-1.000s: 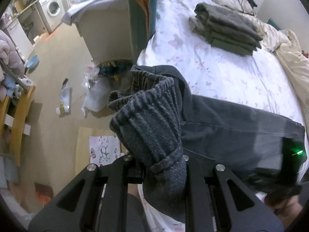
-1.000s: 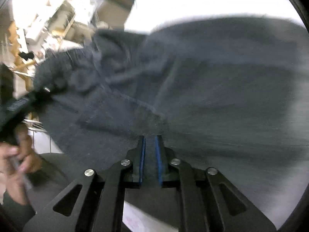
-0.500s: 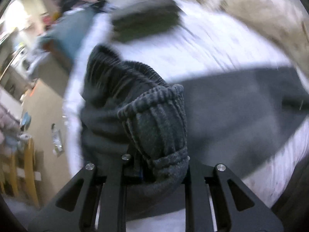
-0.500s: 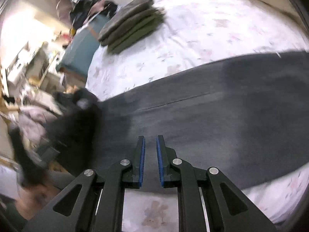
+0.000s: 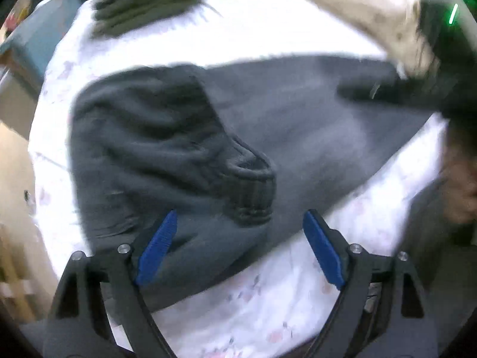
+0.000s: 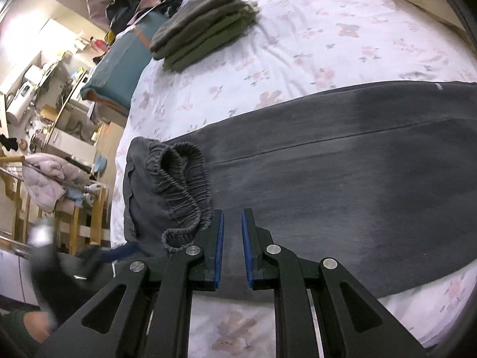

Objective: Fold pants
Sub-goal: 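Lay the folded sweatpants flat and open both tools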

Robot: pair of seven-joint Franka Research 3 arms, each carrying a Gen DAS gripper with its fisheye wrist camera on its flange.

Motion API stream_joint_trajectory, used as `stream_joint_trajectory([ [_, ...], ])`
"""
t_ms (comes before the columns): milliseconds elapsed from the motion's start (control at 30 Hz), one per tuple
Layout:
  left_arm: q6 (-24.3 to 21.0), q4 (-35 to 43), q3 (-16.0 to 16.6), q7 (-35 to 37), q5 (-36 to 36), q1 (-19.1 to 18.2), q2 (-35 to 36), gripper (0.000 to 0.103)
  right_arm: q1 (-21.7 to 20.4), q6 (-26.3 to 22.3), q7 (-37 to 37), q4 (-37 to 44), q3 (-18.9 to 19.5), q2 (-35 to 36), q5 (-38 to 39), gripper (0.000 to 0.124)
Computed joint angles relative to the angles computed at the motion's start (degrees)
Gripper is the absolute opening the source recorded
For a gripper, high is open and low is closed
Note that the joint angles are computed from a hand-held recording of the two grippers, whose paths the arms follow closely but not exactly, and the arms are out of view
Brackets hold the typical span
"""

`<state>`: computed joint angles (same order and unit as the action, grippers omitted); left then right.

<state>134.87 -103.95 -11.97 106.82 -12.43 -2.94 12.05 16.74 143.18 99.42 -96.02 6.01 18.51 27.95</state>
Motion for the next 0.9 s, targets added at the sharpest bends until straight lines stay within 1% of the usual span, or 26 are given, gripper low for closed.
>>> stream_joint_trajectory([
  [33,2.52,-1.36,0.94,-1.32,0.33,0.42,-1.35,0.087,-0.04,-0.94,-0.43,1.23,0.37,0.95,0.33,0.014],
  [67,4.91,-2.36,2.18,-4.81,3.04,0.16,-1.98,0.089,-0.06,-1.77,-0.99,2.09,0.75,1.72,0.77,0.014],
  [100,6.98,-3.15,4.46,-11.59,8.74,-0.11,-2.02,0.091,0.13,-2.82,-1.30,3.12,1.03,2.61,0.80,0.014],
  [133,6.32,-3.17,6.20,-18.34,13.82,-0.56,-1.55,0.090,0.44,-3.75,-1.31,3.94,1.10,3.30,0.47,0.014],
  [167,2.78,-1.67,6.20,-22.64,14.89,0.98,-0.08,0.089,1.06,-5.74,-1.37,5.60,1.30,4.63,-0.43,0.014],
  [200,-2.93,0.66,4.19,-25.33,11.94,4.28,2.54,0.087,1.30,-6.77,-1.76,6.60,1.56,5.46,-0.48,0.014],
  [233,-7.28,2.29,3.92,-24.61,6.59,5.78,4.61,0.079,1.38,-8.07,-3.04,8.24,2.47,6.91,0.41,0.014],
  [267,-11.42,3.86,4.97,-25.37,5.26,5.28,6.61,0.074,1.81,-8.48,-3.69,9.38,2.74,7.85,0.44,0.014],
  [300,-12.90,4.27,4.86,-26.35,6.98,5.11,7.47,0.069,2.70,-7.87,-3.47,9.98,2.45,8.41,-0.40,0.014],
  [333,-12.13,3.60,4.64,-26.33,9.10,4.67,7.46,0.069,3.99,-6.31,-2.45,10.56,1.82,9.13,-1.91,0.014],
  [400,-8.39,1.05,4.63,-25.72,18.47,1.85,6.44,0.071,4.54,-4.05,-0.69,10.62,1.69,10.03,-1.61,0.015],
  [433,-6.80,-0.18,4.65,-25.22,23.15,0.50,6.04,0.071,3.43,-3.26,-1.01,10.50,2.98,10.57,1.46,0.015],
  [467,-5.50,-1.23,4.82,-25.45,27.50,-0.77,5.82,0.071,2.04,-3.61,-2.10,10.76,4.59,11.29,4.96,0.016],
  [500,-4.86,-1.61,4.88,-26.12,29.75,-1.39,5.79,0.071,2.13,-3.86,-1.89,10.76,4.52,11.22,5.31,0.018],
  [533,-4.89,-1.46,4.90,-26.82,30.82,-1.67,5.89,0.073,2.91,-3.38,-1.74,10.23,3.92,10.72,4.16,0.025],
  [567,-5.60,-0.77,4.83,-27.77,30.52,-1.59,6.23,0.073,3.49,-3.13,-1.99,9.93,3.49,10.30,2.98,0.038],
  [633,-6.51,-0.14,4.29,-28.97,28.02,-0.99,6.69,0.074,3.34,-2.91,-4.03,9.40,4.06,9.63,3.25,0.058],
  [700,-8.52,3.03,4.11,-29.16,26.05,-0.34,8.80,0.075,4.09,-1.65,-4.77,8.73,3.69,9.01,2.43,0.058],
  [733,-8.89,3.35,4.06,-29.31,25.95,-0.29,8.97,0.075,4.63,-0.96,-5.65,8.62,3.50,8.77,1.31,0.056],
  [800,-8.66,3.13,4.07,-29.26,26.62,-0.43,8.92,0.075,6.03,-1.84,-6.38,9.95,2.62,9.32,-2.26,0.023],
  [833,-8.75,4.10,4.12,-29.17,27.22,-0.64,9.65,0.075,8.22,-3.54,-4.88,11.64,0.73,10.09,-7.46,0.007],
  [867,-8.53,4.12,4.09,-29.07,27.53,-0.71,9.69,0.075,9.06,-3.63,-4.42,11.75,0.13,10.20,-9.69,0.007],
  [900,-8.58,3.39,3.93,-29.12,27.31,-0.71,8.90,0.075,8.76,-4.15,-4.62,11.79,0.51,10.32,-9.66,0.005],
])
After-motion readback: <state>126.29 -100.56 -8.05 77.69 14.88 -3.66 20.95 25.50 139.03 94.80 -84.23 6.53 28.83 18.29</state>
